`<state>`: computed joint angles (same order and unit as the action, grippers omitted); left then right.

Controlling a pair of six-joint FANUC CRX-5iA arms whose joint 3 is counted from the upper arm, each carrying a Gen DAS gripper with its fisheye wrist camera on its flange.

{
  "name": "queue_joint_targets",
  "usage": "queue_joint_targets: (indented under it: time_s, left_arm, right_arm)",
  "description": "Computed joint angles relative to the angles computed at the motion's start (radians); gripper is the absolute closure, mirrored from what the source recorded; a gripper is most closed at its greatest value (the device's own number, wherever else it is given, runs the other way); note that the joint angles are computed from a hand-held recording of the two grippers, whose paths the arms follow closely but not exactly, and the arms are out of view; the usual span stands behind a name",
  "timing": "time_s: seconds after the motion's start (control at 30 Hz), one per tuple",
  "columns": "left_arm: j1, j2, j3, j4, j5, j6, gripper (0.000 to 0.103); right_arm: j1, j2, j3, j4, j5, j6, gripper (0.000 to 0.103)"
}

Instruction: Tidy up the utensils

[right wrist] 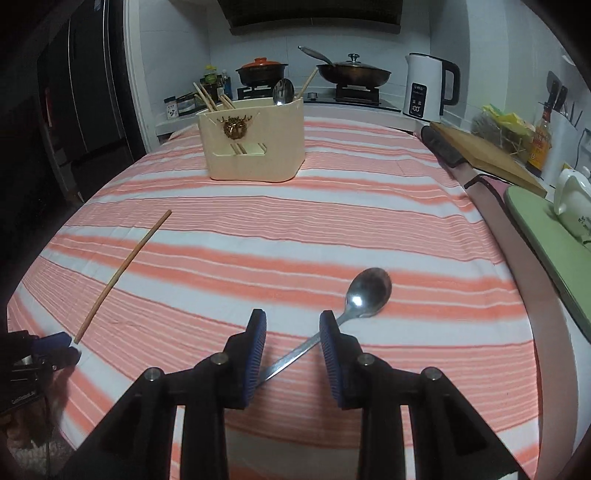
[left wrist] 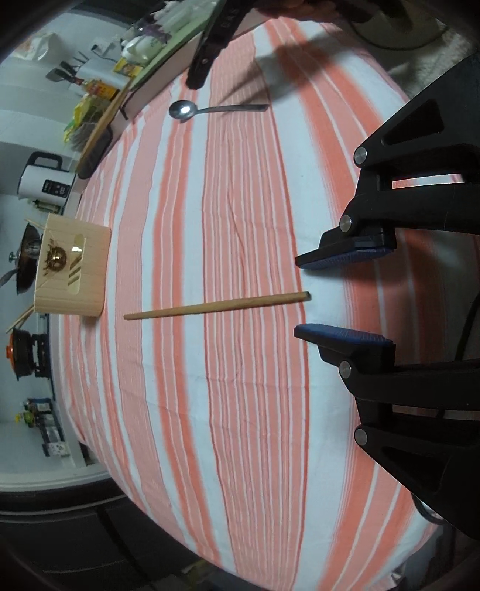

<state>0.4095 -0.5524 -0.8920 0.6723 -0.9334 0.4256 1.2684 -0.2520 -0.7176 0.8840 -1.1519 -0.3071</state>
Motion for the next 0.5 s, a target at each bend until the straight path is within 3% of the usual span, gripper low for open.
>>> queue_joint_targets:
  time_s: [0.07, 0.17, 0.3, 0.5]
  left_arm:
    - [-0.027, -0.003, -0.01, 0.005, 0.044, 0.002, 0.099]
    - [-0.033, -0.019, -0.04, 0.043, 0.079, -0.019, 0.1]
    - [-0.035, -0.012, -0.047, 0.066, 0.097, -0.013, 0.101]
    - [-0.056, 0.013, -0.029, 0.057, 0.111, 0.006, 0.101]
  right_arm:
    - [0.043, -0.011, -0.022, 0.02, -0.071, -0.082, 0.072]
    - [0.066, -0.056, -0.057, 0.001, -0.165, -0.185, 0.072]
    - [-0.013, -0.13, -0.096, -0.083, -0.029, -0.196, 0.07]
    - [-0.186, -0.045, -0.053, -0.12, 0.145, -0.149, 0.07]
